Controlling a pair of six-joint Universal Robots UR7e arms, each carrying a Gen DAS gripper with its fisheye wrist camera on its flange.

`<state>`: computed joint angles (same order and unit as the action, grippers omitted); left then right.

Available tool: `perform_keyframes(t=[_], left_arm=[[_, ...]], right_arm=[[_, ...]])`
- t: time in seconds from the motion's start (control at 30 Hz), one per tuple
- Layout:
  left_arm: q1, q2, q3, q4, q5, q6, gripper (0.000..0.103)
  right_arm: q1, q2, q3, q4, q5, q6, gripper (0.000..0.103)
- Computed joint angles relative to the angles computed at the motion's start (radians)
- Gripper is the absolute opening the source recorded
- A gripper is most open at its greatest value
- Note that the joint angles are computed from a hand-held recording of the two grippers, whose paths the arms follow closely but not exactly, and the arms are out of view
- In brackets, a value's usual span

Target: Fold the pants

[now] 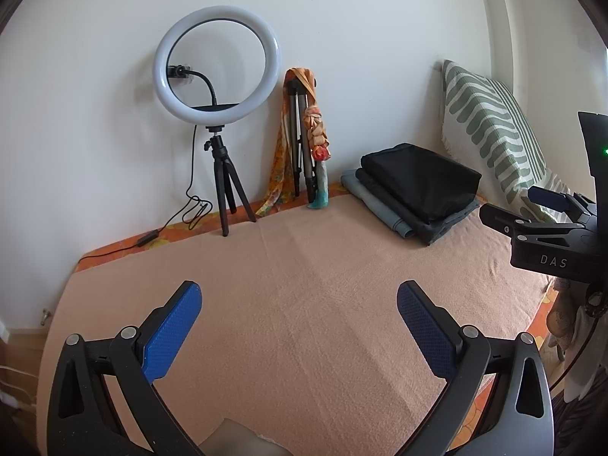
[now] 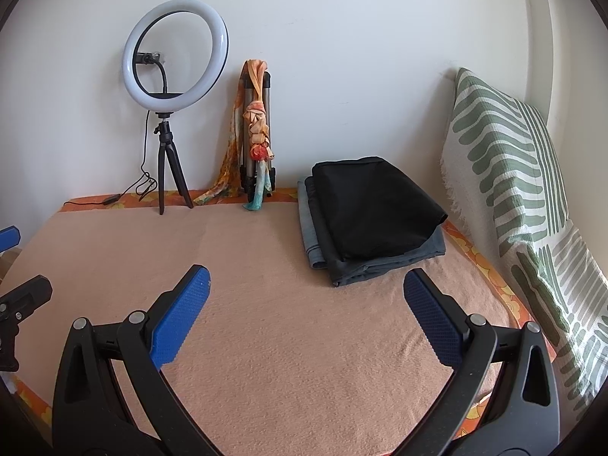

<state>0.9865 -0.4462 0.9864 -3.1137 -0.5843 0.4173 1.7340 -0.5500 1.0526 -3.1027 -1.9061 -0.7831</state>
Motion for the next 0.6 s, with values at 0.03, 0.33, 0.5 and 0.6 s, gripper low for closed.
perform_keyframes(t=[0.03, 0.33, 0.5, 0.6], left_arm=[[0.000, 0.000, 0.000, -0.002, 0.000, 0.001, 0.102], [-0.003, 0.005, -0.004, -0.012, 0.008, 0.015, 0.102], [-0.004, 0.009, -0.005, -0.032, 0.017, 0.032, 0.102], [-0.004, 0.006, 0.000, -0.038, 0.016, 0.031, 0.102]], right_arm=[[0.000, 0.000, 0.001, 0.000, 0.000, 0.000, 0.103], [0.001, -0.006, 0.011, 0.001, 0.003, 0.003, 0.103], [0.001, -0.004, 0.006, 0.009, 0.005, 0.002, 0.103], [0.002, 0.000, 0.001, 0.015, 0.005, 0.001, 0.103]])
